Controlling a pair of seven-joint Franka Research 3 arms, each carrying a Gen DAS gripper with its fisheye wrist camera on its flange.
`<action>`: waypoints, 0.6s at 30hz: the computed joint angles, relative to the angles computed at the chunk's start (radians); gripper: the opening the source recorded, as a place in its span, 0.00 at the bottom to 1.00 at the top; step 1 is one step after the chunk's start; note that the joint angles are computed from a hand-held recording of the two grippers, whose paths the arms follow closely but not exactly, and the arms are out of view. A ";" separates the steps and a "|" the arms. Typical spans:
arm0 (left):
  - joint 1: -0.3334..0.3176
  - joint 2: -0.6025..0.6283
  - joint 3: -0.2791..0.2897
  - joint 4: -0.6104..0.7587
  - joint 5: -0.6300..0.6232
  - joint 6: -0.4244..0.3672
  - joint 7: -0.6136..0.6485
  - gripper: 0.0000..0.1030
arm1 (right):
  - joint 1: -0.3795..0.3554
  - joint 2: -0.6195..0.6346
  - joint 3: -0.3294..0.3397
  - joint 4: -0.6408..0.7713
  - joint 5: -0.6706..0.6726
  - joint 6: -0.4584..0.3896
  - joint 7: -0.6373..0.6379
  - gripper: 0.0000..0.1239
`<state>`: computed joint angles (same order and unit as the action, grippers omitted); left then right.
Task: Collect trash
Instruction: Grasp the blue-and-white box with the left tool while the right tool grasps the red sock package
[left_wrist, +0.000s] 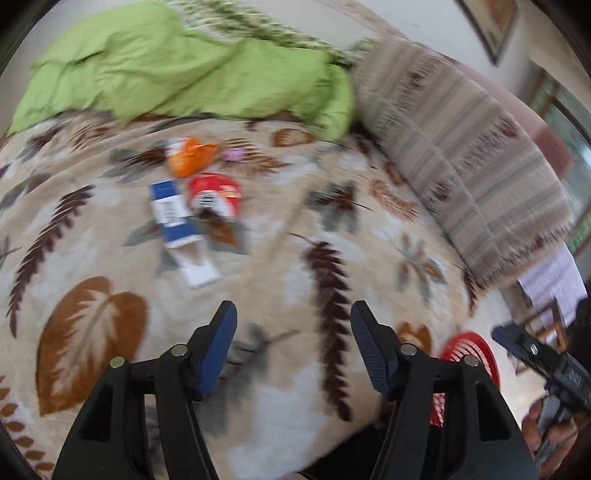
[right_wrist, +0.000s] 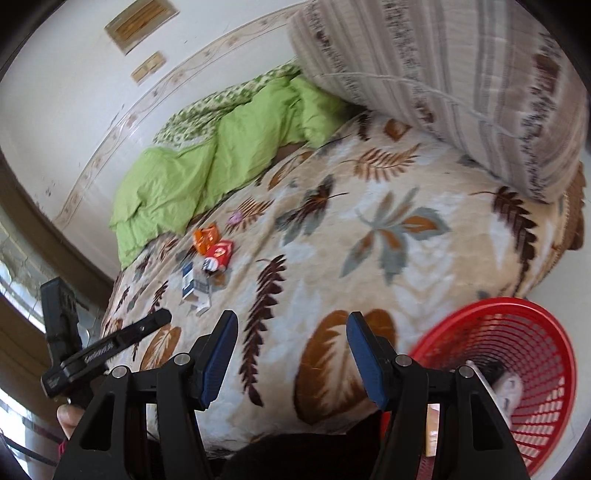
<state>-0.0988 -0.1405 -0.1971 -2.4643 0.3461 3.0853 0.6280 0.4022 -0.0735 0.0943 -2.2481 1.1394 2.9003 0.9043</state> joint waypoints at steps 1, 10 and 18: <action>0.022 0.003 0.005 -0.001 0.003 -0.015 -0.024 0.63 | 0.004 0.018 0.006 0.016 -0.021 0.000 0.008 0.52; 0.071 0.207 0.075 0.176 -0.124 -0.097 0.010 0.63 | 0.002 0.205 0.058 0.217 -0.201 -0.040 0.149 0.52; 0.147 0.350 0.011 0.280 -0.279 -0.100 0.185 0.34 | -0.011 0.430 0.092 0.499 -0.380 -0.141 0.335 0.52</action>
<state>0.0483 0.2097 -0.1862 -2.1843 0.0669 2.9852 0.8129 0.3907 0.3569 0.1858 -1.7495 0.7595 2.7593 1.2392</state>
